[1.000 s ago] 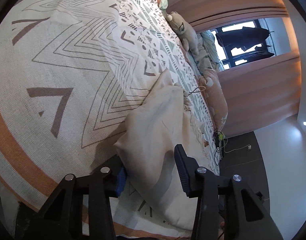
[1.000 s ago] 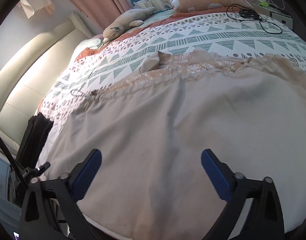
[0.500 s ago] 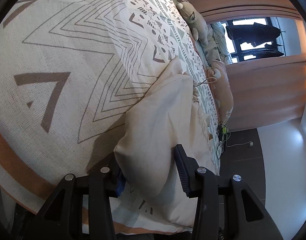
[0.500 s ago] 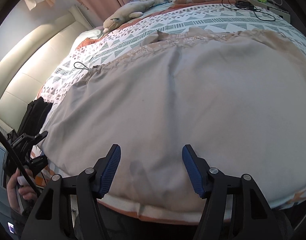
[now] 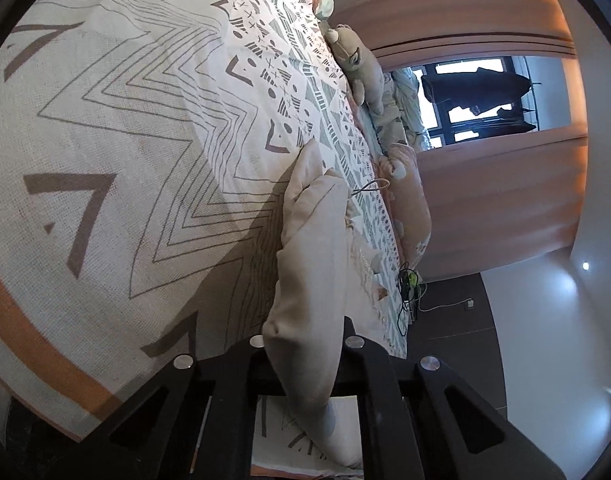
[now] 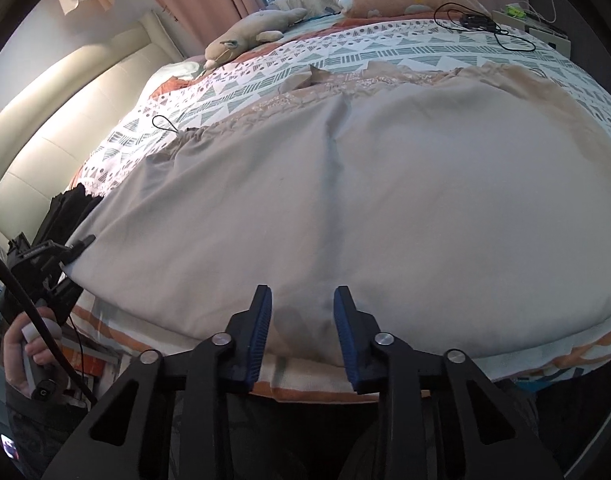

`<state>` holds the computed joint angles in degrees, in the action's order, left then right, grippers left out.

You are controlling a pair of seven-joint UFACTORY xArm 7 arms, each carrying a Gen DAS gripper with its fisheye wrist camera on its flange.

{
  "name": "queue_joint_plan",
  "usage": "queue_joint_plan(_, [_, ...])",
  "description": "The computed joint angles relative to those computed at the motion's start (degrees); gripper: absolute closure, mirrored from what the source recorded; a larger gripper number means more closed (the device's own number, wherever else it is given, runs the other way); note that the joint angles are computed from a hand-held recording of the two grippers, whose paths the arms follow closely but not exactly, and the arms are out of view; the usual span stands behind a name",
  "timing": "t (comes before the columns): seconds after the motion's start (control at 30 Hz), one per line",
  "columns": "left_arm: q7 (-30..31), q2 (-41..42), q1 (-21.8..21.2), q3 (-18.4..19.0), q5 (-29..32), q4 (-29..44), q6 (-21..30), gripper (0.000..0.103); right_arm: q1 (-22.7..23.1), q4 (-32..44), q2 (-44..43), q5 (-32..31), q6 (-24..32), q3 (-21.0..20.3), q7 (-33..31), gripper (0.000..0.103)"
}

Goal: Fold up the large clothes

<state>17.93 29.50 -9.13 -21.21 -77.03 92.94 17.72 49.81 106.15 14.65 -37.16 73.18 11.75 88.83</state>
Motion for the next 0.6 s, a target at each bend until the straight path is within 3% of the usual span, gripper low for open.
queue_joint_plan(0.17, [5.12, -2.86, 0.71, -0.56, -4.86, -1.57, -0.56, 0.094, 0.55, 1.13, 0.35, 0.02, 0.94, -0.09, -1.34, 0.077])
queue_joint_plan(0.3, [8.79, -5.9, 0.38, 1.07, -9.48, -3.4, 0.0, 0.094, 0.09, -1.06, -1.15, 0.85, 0.56, 0.26, -0.2, 0.077])
queue_joint_plan(0.43, [7.39, -7.08, -1.17, 3.75, -7.72, -3.68, 1.32, 0.094, -1.58, -2.55, -1.33, 3.06, -2.56, 0.72, -0.89, 0.077])
queue_joint_plan(0.6, [7.67, -6.33, -1.8, 3.72, -7.05, -0.74, 3.64, 0.094, -2.87, -2.94, 0.13, 4.93, -5.32, 0.26, -2.3, 0.077])
